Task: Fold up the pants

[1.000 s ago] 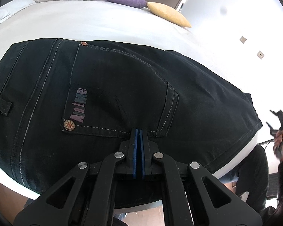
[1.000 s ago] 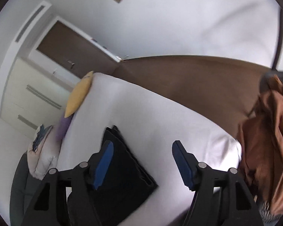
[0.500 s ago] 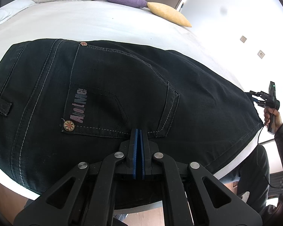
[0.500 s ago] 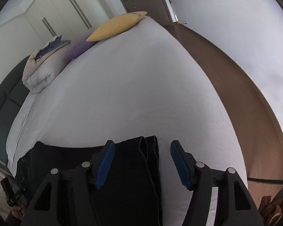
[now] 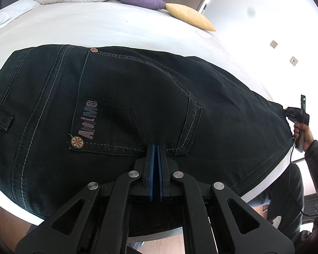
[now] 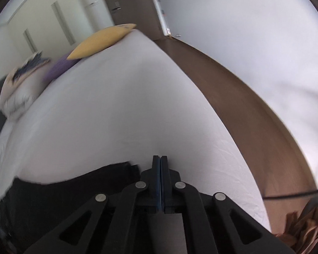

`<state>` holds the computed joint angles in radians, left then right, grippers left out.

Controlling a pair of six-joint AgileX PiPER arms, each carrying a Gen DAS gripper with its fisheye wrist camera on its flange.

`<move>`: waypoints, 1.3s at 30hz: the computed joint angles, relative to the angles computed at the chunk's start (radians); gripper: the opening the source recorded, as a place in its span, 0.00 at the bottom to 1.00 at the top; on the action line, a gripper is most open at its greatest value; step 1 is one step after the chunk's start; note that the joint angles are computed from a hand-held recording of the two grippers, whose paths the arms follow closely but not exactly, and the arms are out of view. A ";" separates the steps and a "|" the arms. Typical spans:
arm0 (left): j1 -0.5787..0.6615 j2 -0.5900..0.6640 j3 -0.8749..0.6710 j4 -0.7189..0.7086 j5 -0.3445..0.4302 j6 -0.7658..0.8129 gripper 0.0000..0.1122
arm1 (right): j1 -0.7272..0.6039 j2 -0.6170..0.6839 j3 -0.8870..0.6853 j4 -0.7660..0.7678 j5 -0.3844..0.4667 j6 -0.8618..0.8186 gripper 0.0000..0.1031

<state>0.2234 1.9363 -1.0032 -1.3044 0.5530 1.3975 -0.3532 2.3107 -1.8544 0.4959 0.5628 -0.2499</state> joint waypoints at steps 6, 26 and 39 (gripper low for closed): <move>0.013 -0.009 0.023 -0.030 0.009 0.040 0.02 | -0.006 -0.122 0.160 -0.150 -0.121 0.156 0.07; 0.024 -0.068 0.083 -0.006 -0.009 0.039 0.02 | 0.375 -0.249 0.628 0.826 0.015 -0.648 0.00; 0.130 -0.192 0.216 0.037 0.034 0.031 0.02 | 0.155 -0.540 0.998 1.041 0.179 -0.859 0.67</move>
